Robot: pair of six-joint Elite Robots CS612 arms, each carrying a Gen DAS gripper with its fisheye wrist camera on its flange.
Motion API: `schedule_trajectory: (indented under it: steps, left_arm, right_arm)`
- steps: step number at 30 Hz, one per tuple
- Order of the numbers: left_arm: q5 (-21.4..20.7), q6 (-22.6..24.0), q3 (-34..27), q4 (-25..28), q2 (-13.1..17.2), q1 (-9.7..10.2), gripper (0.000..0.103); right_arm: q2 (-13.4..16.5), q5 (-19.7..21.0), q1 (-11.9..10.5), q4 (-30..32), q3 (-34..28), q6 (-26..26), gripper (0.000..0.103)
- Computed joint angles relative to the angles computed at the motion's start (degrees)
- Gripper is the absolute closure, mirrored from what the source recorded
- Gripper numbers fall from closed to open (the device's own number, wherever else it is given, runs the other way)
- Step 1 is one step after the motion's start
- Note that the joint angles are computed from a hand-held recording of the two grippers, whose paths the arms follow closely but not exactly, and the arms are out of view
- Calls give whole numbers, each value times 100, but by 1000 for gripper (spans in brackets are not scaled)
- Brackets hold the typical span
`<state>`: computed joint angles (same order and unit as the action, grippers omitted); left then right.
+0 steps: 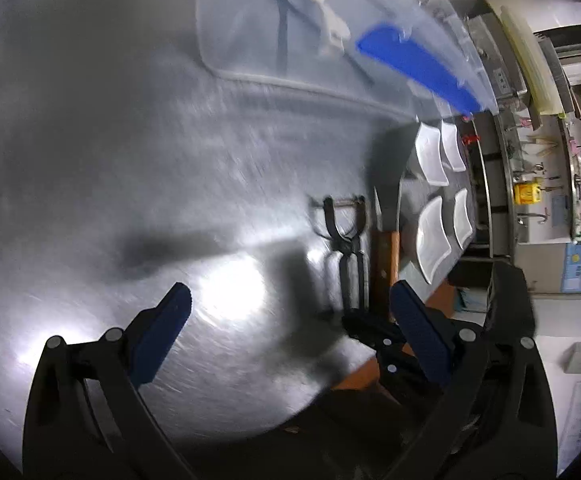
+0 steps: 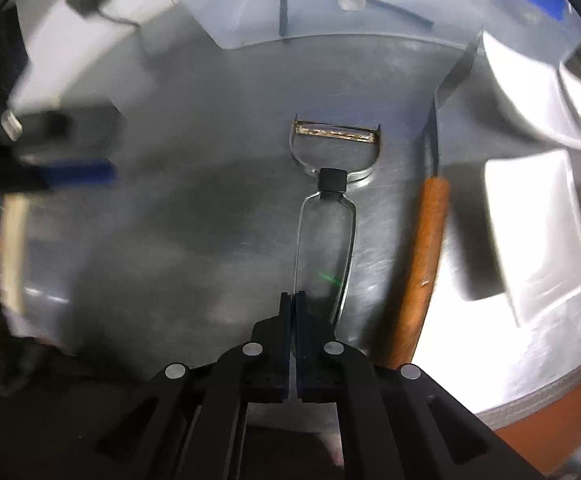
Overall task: Organize utensils
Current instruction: 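Grasp the metal peeler by its handle with the right tool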
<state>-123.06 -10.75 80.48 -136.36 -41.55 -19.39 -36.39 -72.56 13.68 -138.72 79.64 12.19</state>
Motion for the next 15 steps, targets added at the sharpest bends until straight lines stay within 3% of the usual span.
schedule_trajectory:
  steps: [6,8,11,13,15]
  left_arm:
    - [-541,213,-147,539,152,-72,8]
    - [-572,283,-172,674,178,-97,8]
    - [-535,382,-167,734,182,-147,11]
    - [-520,390,-128,657,171,-162,33]
    - [-614,461,-178,858,211,-164,64]
  right_arm:
    - [34,1537,-258,-259,145,357,100]
    - [59,1883,-308,-321,157,416,100]
    - [65,2019,-308,-322,162,384,100]
    - [69,2005,-301,-245,137,316,100]
    - [92,2032,-307,-205,107,272,100]
